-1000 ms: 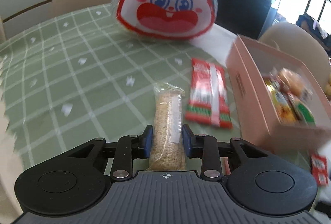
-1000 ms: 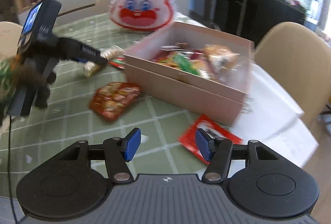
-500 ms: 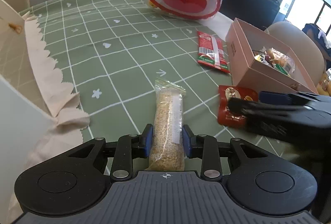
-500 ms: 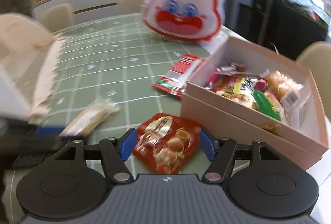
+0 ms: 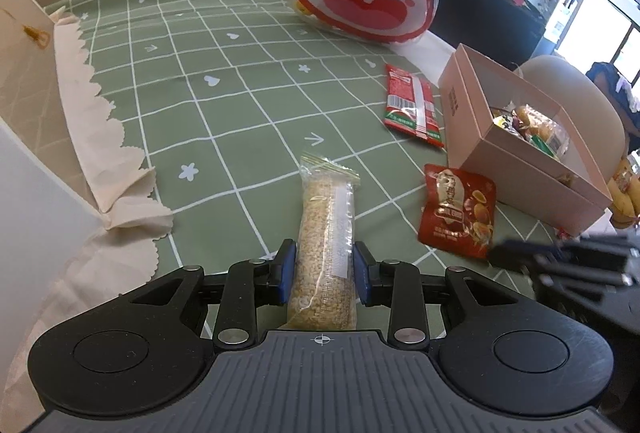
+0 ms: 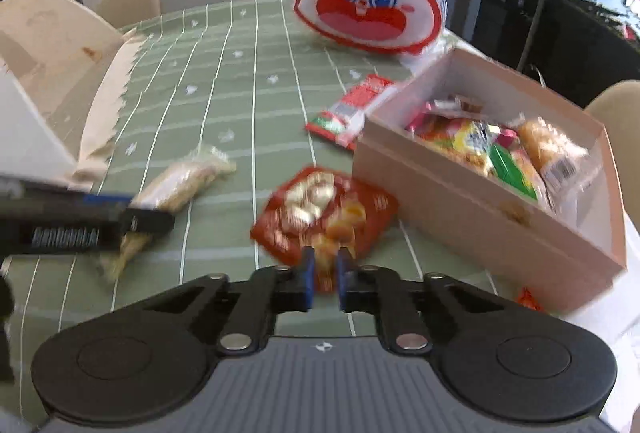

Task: Organize snacks
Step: 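Hold the sesame bar with the left gripper while the right gripper grasps the red snack bag, then lower the red snack bag beside the red sachet with the right gripper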

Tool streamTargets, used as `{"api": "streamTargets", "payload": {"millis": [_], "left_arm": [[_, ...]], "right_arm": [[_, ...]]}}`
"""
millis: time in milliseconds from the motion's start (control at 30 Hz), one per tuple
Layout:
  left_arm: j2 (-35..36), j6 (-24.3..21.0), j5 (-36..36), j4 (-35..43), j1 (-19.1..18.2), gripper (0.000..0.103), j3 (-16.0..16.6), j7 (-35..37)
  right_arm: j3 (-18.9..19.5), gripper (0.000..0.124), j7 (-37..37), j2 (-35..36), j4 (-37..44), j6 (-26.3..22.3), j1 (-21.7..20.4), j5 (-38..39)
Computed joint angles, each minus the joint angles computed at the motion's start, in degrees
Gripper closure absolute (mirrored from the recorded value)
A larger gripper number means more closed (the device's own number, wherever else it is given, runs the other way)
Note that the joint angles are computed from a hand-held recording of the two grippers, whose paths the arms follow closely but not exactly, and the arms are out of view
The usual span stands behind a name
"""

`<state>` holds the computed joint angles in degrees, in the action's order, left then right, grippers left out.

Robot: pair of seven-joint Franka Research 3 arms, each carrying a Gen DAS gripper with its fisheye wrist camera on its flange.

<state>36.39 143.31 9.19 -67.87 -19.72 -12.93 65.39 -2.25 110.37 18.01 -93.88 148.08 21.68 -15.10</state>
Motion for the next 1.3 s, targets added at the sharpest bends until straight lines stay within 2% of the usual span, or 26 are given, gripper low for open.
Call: {"api": "streamTargets", "payload": {"millis": [200, 300, 333, 367, 433, 467, 533, 600, 700, 767, 833, 933, 1000, 1033, 1067, 1167, 1300], "left_arm": [[-0.2, 0.3, -0.6, -0.5, 0.1, 0.068, -0.6, 0.8], [-0.8, 1.3, -1.1, -1.7, 0.5, 0.068, -0.8, 1.0], [-0.8, 1.4, -1.2, -1.8, 0.5, 0.068, -0.8, 1.1], [-0.8, 1.3, -1.1, -1.8, 0.4, 0.068, -0.8, 1.2], [-0.8, 1.2, -1.2, -1.7, 0.5, 0.068, -0.8, 1.5], [-0.8, 1.3, -1.2, -1.8, 0.5, 0.068, -0.9, 1.6], [-0.8, 1.3, -1.4, -1.7, 0.6, 0.068, -1.0, 2.0], [-0.7, 1.1, -1.5, -1.6, 0.6, 0.068, -0.9, 2.1], [-0.7, 0.8, -1.4, -1.4, 0.4, 0.068, -0.8, 2.1], [-0.6, 0.7, -1.2, -1.3, 0.3, 0.068, -0.6, 2.0], [-0.6, 0.6, -1.0, -1.2, 0.2, 0.068, -0.5, 2.0], [-0.4, -0.1, -0.8, -0.7, 0.1, 0.068, -0.6, 2.2], [-0.4, -0.5, -1.1, -0.5, 0.1, 0.068, -0.7, 2.4], [-0.4, -0.7, -1.0, -0.5, 0.0, 0.068, -0.7, 2.4], [-0.3, -0.8, -0.9, -0.3, -0.1, 0.068, -0.6, 2.3], [-0.1, -1.1, -1.0, 0.1, -0.3, 0.068, -0.7, 2.3], [-0.1, -1.4, -1.9, 0.1, -0.2, 0.068, -1.4, 3.1]], "right_arm": [[-1.1, 0.117, 4.7, -4.6, -6.0, -0.6, 0.2, -5.7], [0.8, 0.111, 3.5, -4.8, -6.2, 1.4, -2.0, -0.8], [1.7, 0.097, 2.0, -4.5, -5.7, 2.3, -2.9, 2.1], [2.1, 0.076, 1.1, -4.1, -5.3, 3.0, -3.1, 3.7], [1.0, 0.059, 3.9, -3.0, -4.0, 4.4, -1.9, 2.4], [-0.1, 0.059, 6.9, -2.0, -2.8, 4.5, -0.7, 0.3], [-1.6, 0.059, 11.4, 0.7, 1.0, 2.9, 0.9, -2.1], [-1.7, 0.058, 12.8, 4.5, 6.4, 0.1, 0.9, -0.8], [-2.7, 0.055, 17.4, 11.1, 17.0, -8.8, 1.5, 1.6], [-3.5, 0.049, 20.0, 13.0, 19.3, -9.1, 2.0, 1.6], [-3.6, 0.046, 18.2, 14.9, 22.1, -11.1, 2.5, 0.3], [-3.0, 0.046, 12.0, 15.5, 23.0, -12.4, 2.8, -1.4], [-3.0, 0.055, 10.2, 14.0, 20.7, -11.0, 3.1, -2.0], [-3.3, 0.066, 10.2, 12.6, 18.4, -9.3, 3.4, -2.7], [-3.7, 0.072, 9.9, 11.0, 15.8, -7.3, 3.6, -3.8], [-3.0, 0.083, 6.7, 5.7, 8.2, -2.9, 3.0, -5.1], [-1.0, 0.087, 3.3, -1.3, -1.2, 0.0, 0.4, -2.1]]}}
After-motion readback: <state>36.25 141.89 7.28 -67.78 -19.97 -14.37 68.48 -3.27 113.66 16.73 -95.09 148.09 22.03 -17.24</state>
